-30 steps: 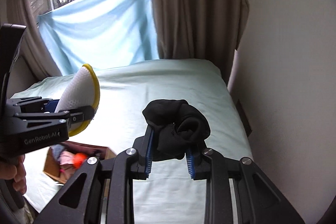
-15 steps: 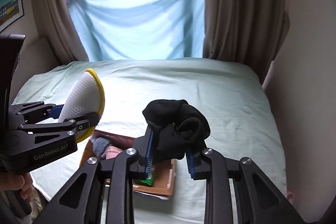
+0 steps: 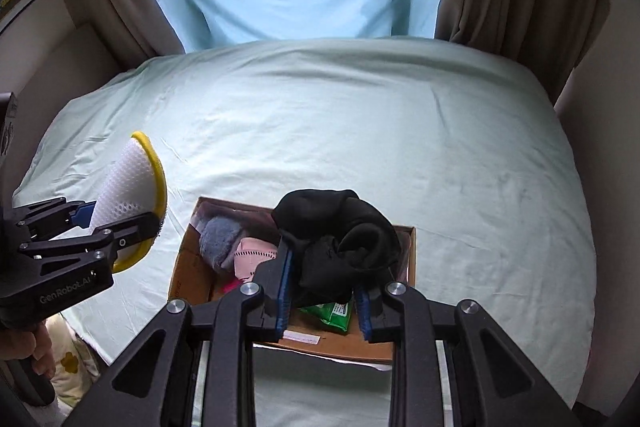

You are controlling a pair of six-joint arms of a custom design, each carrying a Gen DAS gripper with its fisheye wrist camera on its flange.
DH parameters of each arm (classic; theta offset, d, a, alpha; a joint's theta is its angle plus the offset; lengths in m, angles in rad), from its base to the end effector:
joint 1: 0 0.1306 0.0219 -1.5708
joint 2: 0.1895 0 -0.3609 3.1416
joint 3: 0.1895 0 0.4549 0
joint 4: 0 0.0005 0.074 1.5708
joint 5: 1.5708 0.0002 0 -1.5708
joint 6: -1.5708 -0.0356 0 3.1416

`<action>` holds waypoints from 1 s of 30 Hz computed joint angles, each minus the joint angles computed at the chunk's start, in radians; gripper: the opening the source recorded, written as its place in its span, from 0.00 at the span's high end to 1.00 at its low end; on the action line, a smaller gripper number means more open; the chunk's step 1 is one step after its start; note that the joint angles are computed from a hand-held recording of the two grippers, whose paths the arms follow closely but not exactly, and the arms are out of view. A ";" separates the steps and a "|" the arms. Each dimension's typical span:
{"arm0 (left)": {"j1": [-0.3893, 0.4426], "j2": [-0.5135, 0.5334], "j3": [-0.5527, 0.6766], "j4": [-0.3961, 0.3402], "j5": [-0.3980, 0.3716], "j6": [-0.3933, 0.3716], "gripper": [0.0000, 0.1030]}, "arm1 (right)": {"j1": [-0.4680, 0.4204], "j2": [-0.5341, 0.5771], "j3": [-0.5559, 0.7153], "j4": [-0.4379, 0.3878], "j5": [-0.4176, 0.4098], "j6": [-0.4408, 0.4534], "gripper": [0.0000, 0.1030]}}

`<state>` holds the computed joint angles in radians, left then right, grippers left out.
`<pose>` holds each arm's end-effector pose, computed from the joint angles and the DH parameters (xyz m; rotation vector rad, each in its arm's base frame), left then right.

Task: Organize soft objects
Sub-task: 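Carry the sponge and scrunchie into the box and open both tools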

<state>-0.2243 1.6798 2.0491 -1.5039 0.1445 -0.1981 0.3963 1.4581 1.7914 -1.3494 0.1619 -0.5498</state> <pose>0.5820 -0.1385 0.5407 0.6085 2.6314 -0.2033 0.4976 0.2014 0.5464 0.2565 2.5603 0.1479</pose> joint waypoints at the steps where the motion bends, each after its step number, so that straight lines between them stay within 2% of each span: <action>1: -0.001 0.009 -0.001 -0.008 -0.002 0.000 0.63 | -0.005 0.010 -0.001 -0.007 -0.018 -0.005 0.76; 8: -0.025 0.107 0.036 -0.074 0.004 -0.009 0.63 | -0.060 0.086 0.010 -0.039 -0.146 -0.035 0.76; 16: -0.069 0.208 0.081 -0.123 -0.029 -0.017 0.63 | -0.105 0.169 0.018 -0.051 -0.305 -0.080 0.76; 20: -0.076 0.227 0.073 -0.143 -0.041 -0.027 0.63 | -0.121 0.198 0.026 -0.065 -0.348 -0.102 0.76; 24: -0.088 0.226 0.046 -0.149 -0.073 -0.079 0.62 | -0.131 0.222 0.036 -0.078 -0.368 -0.111 0.76; 25: -0.091 0.224 0.042 -0.149 -0.071 -0.087 0.60 | -0.133 0.227 0.042 -0.081 -0.373 -0.112 0.76; 26: -0.093 0.224 0.041 -0.154 -0.060 -0.095 0.46 | -0.136 0.232 0.044 -0.083 -0.383 -0.114 0.76; 27: -0.093 0.221 0.041 -0.165 -0.049 -0.103 0.19 | -0.140 0.239 0.048 -0.086 -0.399 -0.117 0.74; 28: -0.096 0.219 0.041 -0.168 -0.046 -0.109 0.07 | -0.143 0.243 0.050 -0.087 -0.412 -0.122 0.59; 29: -0.103 0.213 0.038 -0.168 -0.068 -0.105 0.01 | -0.146 0.243 0.048 -0.085 -0.423 -0.129 0.46; 30: -0.107 0.205 0.028 -0.151 -0.103 -0.101 0.01 | -0.148 0.241 0.044 -0.081 -0.429 -0.138 0.19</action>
